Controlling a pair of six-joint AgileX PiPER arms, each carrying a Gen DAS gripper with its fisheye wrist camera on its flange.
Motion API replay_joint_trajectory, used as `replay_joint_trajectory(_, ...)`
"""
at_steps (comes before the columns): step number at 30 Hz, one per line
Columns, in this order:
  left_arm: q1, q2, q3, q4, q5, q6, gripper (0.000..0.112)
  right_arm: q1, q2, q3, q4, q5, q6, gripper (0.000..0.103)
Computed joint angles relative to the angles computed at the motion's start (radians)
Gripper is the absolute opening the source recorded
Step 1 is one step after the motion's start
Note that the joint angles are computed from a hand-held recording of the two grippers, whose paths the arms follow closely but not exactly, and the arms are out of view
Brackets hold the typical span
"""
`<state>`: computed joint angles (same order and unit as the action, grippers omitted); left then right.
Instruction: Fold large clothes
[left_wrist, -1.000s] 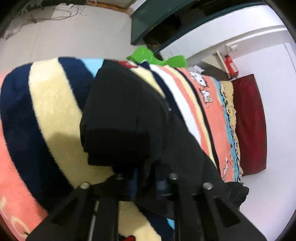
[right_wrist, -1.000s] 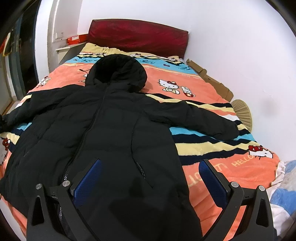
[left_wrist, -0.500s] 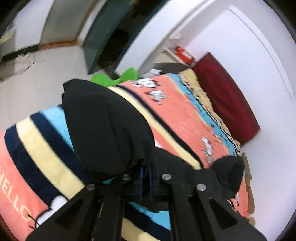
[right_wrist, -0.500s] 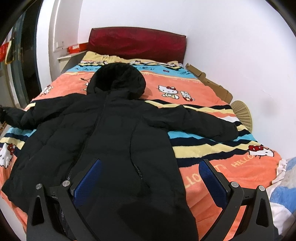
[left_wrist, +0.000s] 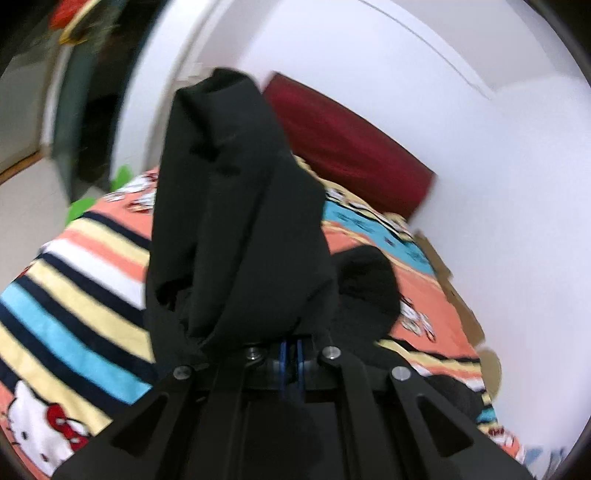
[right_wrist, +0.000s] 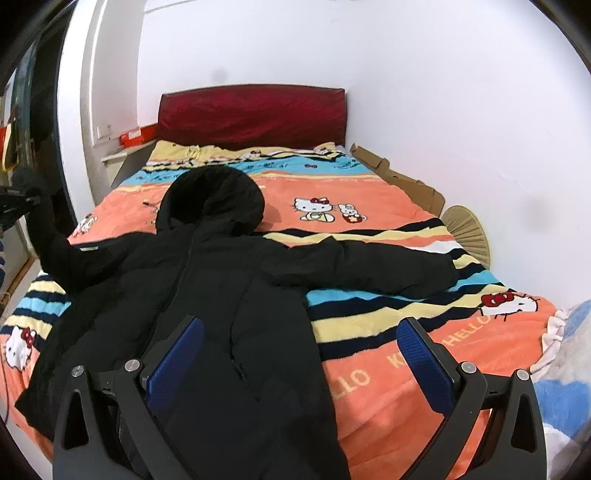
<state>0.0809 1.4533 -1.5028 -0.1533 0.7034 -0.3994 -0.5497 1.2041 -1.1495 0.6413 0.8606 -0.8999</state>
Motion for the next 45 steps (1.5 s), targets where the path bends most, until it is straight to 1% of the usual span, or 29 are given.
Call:
replay_joint_trajectory(2,-0.124,0.068,-0.095,0.090,0.020,-0.085,0.003,-0.024,0.010,0.000,0.032,0.004,-0.028,0.103)
replay_joint_trajectory(4,-0.213,0.128,-0.167,0.145,0.035,-0.137,0.003,-0.043,0.036,-0.007,0.051,0.005,-0.044,0.103)
replay_joint_trajectory(5,-0.267,0.176,-0.222,0.172,0.047,-0.166,0.003,-0.055,0.051,-0.012,0.060,0.005,-0.049,0.103)
replay_joint_trajectory(10,-0.440,0.370,-0.412,0.236,0.089,-0.256,0.003,-0.095,0.115,-0.035,0.086,-0.007,-0.063,0.103)
replay_joint_trajectory(11,-0.468,0.425,-0.473,0.245,0.113,-0.264,0.003,-0.103,0.127,-0.040,0.091,-0.010,-0.067,0.103)
replay_joint_trajectory(13,-0.514,0.539,-0.603,0.243,0.166,-0.270,0.003,-0.116,0.148,-0.047,0.099,-0.022,-0.078,0.103)
replay_joint_trajectory(16,-0.565,0.675,-0.738,0.252,0.215,-0.273,0.003,-0.128,0.173,-0.046,0.109,-0.051,-0.094,0.103)
replay_joint_trajectory(17,-0.569,0.700,-0.752,0.250,0.231,-0.268,0.003,-0.132,0.180,-0.045,0.114,-0.056,-0.101,0.103)
replay_joint_trajectory(18,-0.585,0.736,-0.771,0.251,0.237,-0.269,0.003,-0.134,0.189,-0.046,0.116,-0.061,-0.105,0.103)
replay_joint_trajectory(19,-0.593,0.753,-0.758,0.249,0.227,-0.266,0.003,-0.136,0.198,-0.047,0.117,-0.063,-0.108,0.103)
replay_joint_trajectory(20,-0.601,0.793,-0.782,0.245,0.243,-0.255,0.003,-0.137,0.206,-0.049,0.115,-0.066,-0.107,0.103)
replay_joint_trajectory(22,-0.624,0.872,-0.867,0.258,0.305,-0.247,0.003,-0.138,0.224,-0.056,0.112,-0.064,-0.100,0.103)
replay_joint_trajectory(23,-0.634,0.895,-0.868,0.269,0.323,-0.240,0.003,-0.140,0.232,-0.059,0.111,-0.063,-0.097,0.103)
replay_joint_trajectory(25,-0.654,0.972,-0.974,0.282,0.385,-0.221,0.010,-0.140,0.238,-0.060,0.108,-0.059,-0.093,0.103)
replay_joint_trajectory(26,-0.660,0.989,-0.999,0.277,0.397,-0.211,0.015,-0.139,0.240,-0.060,0.106,-0.058,-0.092,0.103)
replay_joint_trajectory(27,-0.666,0.984,-0.984,0.267,0.379,-0.199,0.030,-0.138,0.239,-0.058,0.104,-0.057,-0.091,0.103)
replay_joint_trajectory(28,-0.675,0.954,-0.929,0.273,0.335,-0.201,0.045,-0.136,0.237,-0.057,0.103,-0.057,-0.091,0.103)
replay_joint_trajectory(29,-0.683,0.916,-0.873,0.283,0.293,-0.203,0.048,-0.134,0.234,-0.055,0.101,-0.057,-0.090,0.103)
replay_joint_trajectory(30,-0.690,0.901,-0.857,0.282,0.272,-0.195,0.049,-0.134,0.231,-0.053,0.100,-0.056,-0.089,0.103)
replay_joint_trajectory(32,-0.700,0.881,-0.868,0.255,0.273,-0.162,0.049,-0.129,0.224,-0.051,0.089,-0.054,-0.078,0.103)
replay_joint_trajectory(34,-0.710,0.836,-0.825,0.260,0.248,-0.144,0.049,-0.121,0.213,-0.050,0.077,-0.050,-0.070,0.103)
replay_joint_trajectory(36,-0.698,0.779,-0.781,0.263,0.254,-0.133,0.049,-0.099,0.207,-0.058,0.048,-0.045,-0.052,0.103)
replay_joint_trajectory(38,-0.662,0.689,-0.658,0.260,0.221,-0.127,0.049,-0.060,0.208,-0.075,0.010,-0.033,-0.019,0.103)
replay_joint_trajectory(42,-0.557,0.543,-0.455,0.310,0.193,-0.132,0.049,0.049,0.232,-0.124,-0.041,-0.011,0.048,0.103)
replay_joint_trajectory(45,-0.447,0.456,-0.315,0.340,0.152,-0.140,0.049,0.181,0.271,-0.170,-0.086,-0.046,0.121,0.103)
